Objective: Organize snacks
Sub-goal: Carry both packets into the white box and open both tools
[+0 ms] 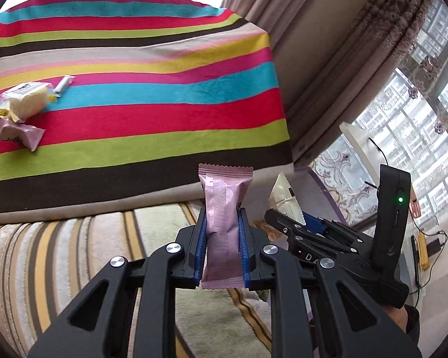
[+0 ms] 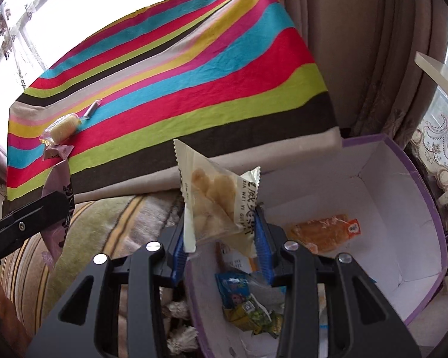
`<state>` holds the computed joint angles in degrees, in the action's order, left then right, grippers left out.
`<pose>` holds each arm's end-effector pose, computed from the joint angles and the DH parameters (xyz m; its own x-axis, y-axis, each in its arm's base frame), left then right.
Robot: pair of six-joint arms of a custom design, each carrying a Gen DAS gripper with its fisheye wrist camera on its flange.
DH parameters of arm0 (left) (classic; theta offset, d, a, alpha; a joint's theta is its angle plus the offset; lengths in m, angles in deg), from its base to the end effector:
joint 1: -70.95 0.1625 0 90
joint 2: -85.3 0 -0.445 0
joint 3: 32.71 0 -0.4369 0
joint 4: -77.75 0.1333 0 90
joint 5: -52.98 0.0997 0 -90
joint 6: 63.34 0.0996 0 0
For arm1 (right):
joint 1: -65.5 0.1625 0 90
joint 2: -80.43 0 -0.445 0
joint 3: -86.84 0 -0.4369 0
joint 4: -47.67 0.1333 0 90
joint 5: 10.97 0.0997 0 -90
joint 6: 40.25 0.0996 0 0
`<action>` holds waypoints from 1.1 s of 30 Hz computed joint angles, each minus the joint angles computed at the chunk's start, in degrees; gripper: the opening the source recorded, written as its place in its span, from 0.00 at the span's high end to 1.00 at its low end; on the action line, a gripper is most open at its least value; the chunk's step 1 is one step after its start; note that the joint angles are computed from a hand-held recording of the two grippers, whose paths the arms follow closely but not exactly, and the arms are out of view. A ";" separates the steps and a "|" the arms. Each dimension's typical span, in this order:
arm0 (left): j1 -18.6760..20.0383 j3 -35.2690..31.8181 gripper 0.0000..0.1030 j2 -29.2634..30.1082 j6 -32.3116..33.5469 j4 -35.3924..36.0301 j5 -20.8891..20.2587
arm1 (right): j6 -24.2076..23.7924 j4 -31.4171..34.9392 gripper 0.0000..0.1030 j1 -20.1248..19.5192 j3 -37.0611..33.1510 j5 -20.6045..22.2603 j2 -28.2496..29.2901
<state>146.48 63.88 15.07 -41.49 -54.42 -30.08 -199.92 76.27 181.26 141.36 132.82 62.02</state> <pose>-0.0254 -0.6801 0.3193 -0.8103 0.5474 -0.2093 0.5839 0.7843 -0.2096 0.3563 -0.6166 -0.0502 -0.7759 0.3333 0.5357 -0.1316 0.7449 -0.6540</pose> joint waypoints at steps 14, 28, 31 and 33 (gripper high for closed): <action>-3.24 3.14 0.84 0.14 4.03 4.85 -2.02 | 8.20 -4.71 0.55 -0.77 15.89 4.83 -8.56; -3.02 2.23 0.58 0.67 5.06 7.27 -2.41 | 9.15 -3.48 0.26 -0.33 15.86 7.41 -8.37; -2.89 2.18 0.55 0.63 4.73 6.97 -2.66 | 9.32 -2.99 0.26 -0.33 15.48 7.19 -8.08; -2.69 2.09 0.51 0.57 4.13 6.38 -2.89 | 9.41 -2.76 0.26 -0.30 15.24 7.01 -7.87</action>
